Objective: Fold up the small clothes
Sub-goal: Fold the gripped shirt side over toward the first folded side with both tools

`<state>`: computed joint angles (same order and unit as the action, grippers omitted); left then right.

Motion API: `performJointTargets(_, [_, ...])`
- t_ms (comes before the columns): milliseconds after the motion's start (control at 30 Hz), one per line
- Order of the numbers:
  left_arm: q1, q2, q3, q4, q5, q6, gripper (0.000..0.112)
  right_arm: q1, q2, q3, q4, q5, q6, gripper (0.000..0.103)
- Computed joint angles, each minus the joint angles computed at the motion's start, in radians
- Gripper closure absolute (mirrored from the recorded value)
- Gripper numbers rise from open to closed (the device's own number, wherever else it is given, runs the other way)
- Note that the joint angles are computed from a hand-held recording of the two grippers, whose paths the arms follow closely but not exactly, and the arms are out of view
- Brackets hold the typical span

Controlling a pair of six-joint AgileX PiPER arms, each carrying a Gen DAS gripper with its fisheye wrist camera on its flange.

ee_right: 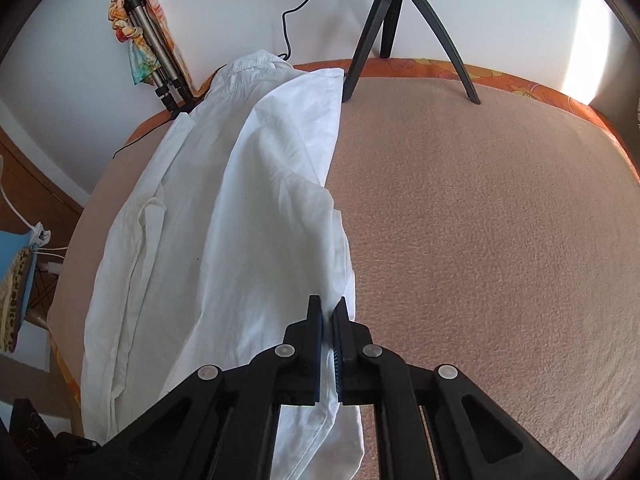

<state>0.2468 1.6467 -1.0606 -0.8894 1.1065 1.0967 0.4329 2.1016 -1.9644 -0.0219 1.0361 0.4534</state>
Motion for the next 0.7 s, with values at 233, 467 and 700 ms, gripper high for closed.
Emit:
performJointTargets(233, [0.014, -0.016, 0.026, 0.017, -0.001, 0.007, 0.108, 0.003, 0.061, -0.098, -0.055, 0.090, 0.018, 0.102])
performJointTargets(467, [0.025, -0.034, -0.010, 0.000, 0.068, -0.008, 0.104, 0.007, -0.078, 0.112, -0.010, -0.039, 0.031, 0.069])
performJointTargets(700, [0.004, -0.020, -0.017, 0.039, 0.079, -0.012, 0.091, 0.053, -0.310, 0.478, 0.139, -0.208, -0.017, 0.068])
